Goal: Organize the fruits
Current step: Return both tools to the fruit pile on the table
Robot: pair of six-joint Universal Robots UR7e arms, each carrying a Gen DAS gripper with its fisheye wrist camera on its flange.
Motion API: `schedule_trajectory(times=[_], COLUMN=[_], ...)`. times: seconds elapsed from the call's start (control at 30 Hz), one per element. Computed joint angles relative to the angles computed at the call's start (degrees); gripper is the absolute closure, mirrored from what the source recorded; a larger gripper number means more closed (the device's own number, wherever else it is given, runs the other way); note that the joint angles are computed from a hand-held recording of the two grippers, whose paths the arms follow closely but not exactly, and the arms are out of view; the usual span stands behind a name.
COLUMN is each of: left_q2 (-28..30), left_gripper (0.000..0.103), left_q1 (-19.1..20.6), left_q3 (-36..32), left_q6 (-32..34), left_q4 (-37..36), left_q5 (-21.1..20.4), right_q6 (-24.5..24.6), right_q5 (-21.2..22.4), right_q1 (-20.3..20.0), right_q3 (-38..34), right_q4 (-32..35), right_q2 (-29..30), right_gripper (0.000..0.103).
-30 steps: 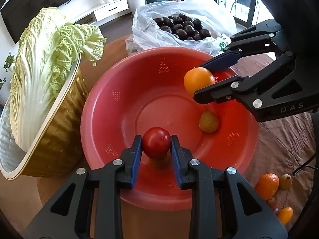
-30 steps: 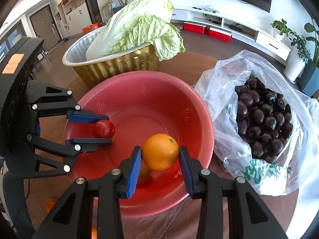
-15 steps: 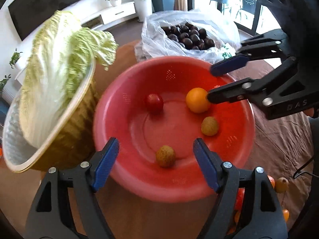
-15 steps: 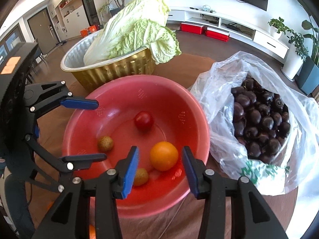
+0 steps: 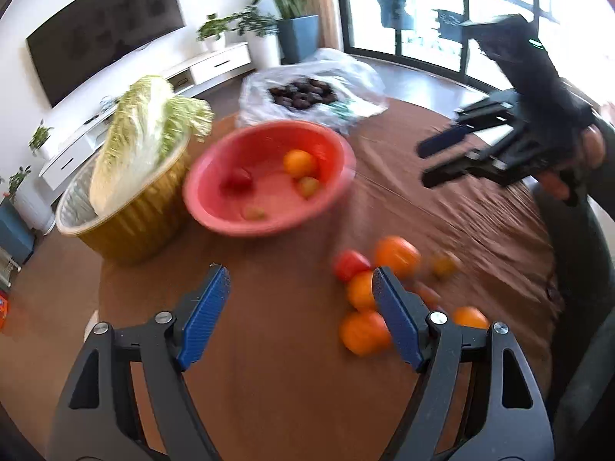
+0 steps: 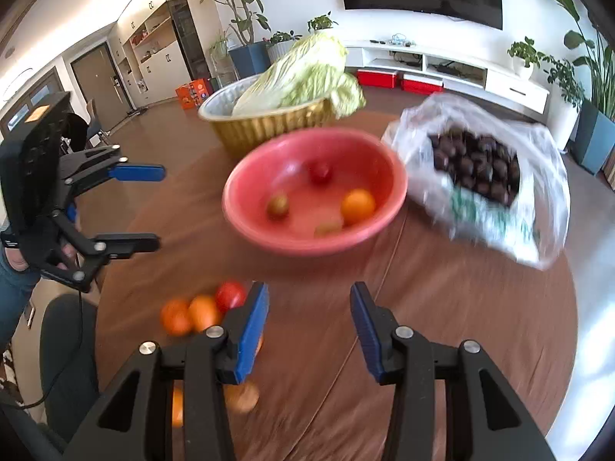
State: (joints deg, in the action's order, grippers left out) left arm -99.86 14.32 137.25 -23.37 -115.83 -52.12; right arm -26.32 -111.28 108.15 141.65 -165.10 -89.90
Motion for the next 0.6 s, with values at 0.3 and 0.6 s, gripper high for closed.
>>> schedule_trajectory(times=[0.3, 0.6], left_q2=[0.0, 7.4], left_gripper=[0.061, 0.072], left_q1=[-7.3, -5.4], left_q3=[5.2, 5.9], left_q6=[-4.7, 0.5], left_q4=[3.5, -1.9], left_q5=[-8.5, -9.5], right_q6=[2.0, 2.7], right_q5=[1.8, 2.3], right_q1=[-1.8, -1.9], right_q3=[6.6, 9.5], right_q4=[3.0, 4.4], right_q2=[-5.9, -8.8], right_gripper=[0.056, 0.056])
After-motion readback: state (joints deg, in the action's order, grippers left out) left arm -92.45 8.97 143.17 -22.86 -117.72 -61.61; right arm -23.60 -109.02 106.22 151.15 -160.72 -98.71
